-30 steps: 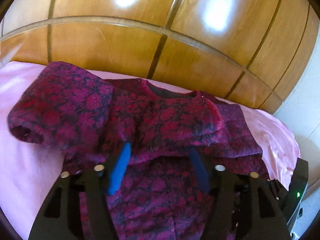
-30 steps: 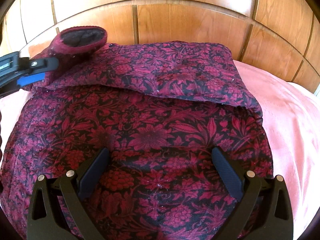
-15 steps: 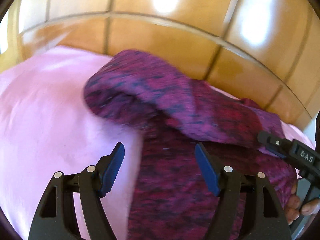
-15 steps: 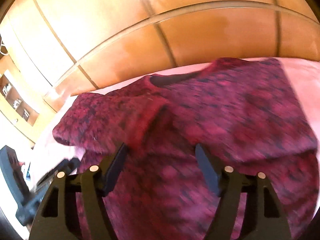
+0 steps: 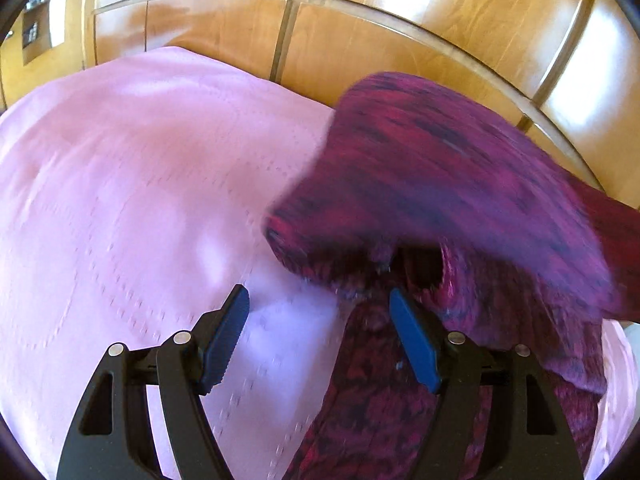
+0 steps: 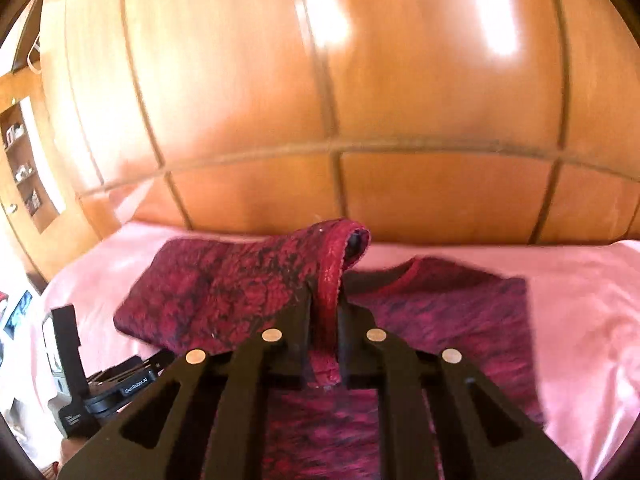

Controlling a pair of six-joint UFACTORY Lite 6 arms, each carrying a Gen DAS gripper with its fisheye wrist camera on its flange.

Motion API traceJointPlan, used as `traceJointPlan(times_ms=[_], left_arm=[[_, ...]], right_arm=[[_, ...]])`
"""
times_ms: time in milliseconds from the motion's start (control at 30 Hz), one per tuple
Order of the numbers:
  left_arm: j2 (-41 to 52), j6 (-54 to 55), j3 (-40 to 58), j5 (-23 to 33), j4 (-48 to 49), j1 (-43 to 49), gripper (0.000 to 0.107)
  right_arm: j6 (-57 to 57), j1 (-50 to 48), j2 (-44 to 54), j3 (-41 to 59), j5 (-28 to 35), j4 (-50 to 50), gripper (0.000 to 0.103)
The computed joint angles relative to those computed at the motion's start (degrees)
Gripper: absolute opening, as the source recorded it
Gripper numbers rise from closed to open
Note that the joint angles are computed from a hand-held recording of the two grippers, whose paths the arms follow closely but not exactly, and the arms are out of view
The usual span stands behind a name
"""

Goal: Fold small clothes

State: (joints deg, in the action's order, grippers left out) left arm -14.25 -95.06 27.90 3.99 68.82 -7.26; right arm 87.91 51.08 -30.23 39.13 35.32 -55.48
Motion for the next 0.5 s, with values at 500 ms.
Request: traceJointPlan(times_ms=[500], left_arm=[[5.56, -17.25, 2.75, 3.4, 18.74, -1.61, 0.072]], right_arm=[[-36.23, -34.5, -17.31, -19.7, -5.47, 24.36, 0.008]])
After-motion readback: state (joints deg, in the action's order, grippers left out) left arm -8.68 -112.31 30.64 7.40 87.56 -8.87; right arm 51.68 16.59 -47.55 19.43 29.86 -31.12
